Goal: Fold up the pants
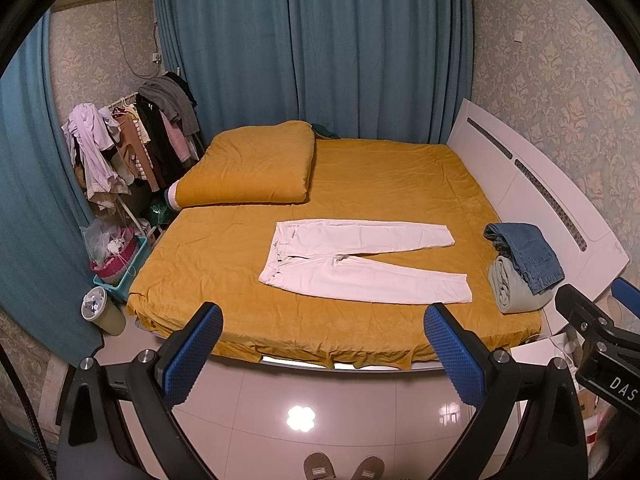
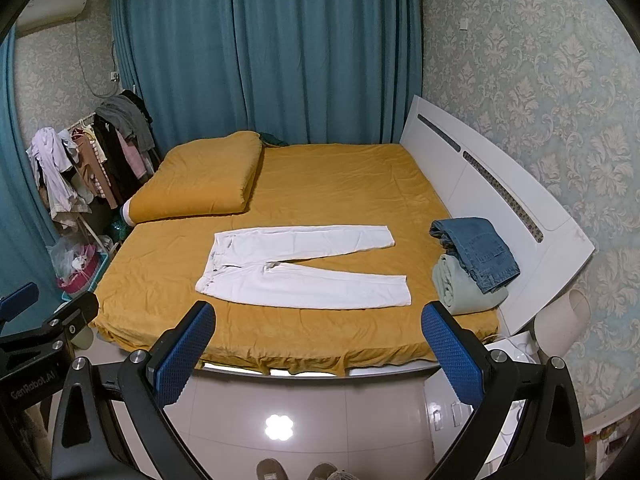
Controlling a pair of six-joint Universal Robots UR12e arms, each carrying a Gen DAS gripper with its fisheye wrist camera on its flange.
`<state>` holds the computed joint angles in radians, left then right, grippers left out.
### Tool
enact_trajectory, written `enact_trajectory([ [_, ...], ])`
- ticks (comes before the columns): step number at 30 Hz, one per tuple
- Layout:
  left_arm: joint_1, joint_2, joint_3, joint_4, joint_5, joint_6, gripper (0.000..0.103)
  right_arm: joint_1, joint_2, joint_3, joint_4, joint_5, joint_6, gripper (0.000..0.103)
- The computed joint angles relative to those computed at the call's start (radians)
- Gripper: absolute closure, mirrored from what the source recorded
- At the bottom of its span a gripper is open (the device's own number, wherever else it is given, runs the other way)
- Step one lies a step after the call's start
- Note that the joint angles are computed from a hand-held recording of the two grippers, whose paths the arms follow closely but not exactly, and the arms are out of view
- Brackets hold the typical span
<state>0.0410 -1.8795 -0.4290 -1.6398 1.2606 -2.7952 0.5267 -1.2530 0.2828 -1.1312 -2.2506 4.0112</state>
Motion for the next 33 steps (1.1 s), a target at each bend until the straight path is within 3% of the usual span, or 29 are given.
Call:
enact_trajectory([
  [12,0.004,0.000,0.000,0.001,-0.005,-0.002,0.000,-0.007,-0.004,0.009,-0.011,0.008,-0.004,0.000],
  [19,-0.022,-0.009,0.003,0.016,0.035,-0.033,0.000,-0.041,-0.068,0.137,-0.094,0.066,-0.022,0.000],
  [25,-0.067,-0.025,-0.017,0.093,0.119,-0.090,0.000,-0.102,-0.152,0.315,-0.243,0.129,-0.070,0.000],
  [29,-0.096,-0.092,0.055,0.085,0.181,-0.115,0.000,-0.162,-0.182,0.400,-0.324,0.160,-0.103,0.000],
  [31,-0.110,-0.145,0.127,0.056,0.212,-0.125,0.000,-0.202,-0.188,0.437,-0.365,0.193,-0.110,0.000],
  [33,-0.124,-0.233,0.260,-0.003,0.240,-0.135,0.000,-0.238,-0.185,0.461,-0.388,0.219,-0.121,0.000],
])
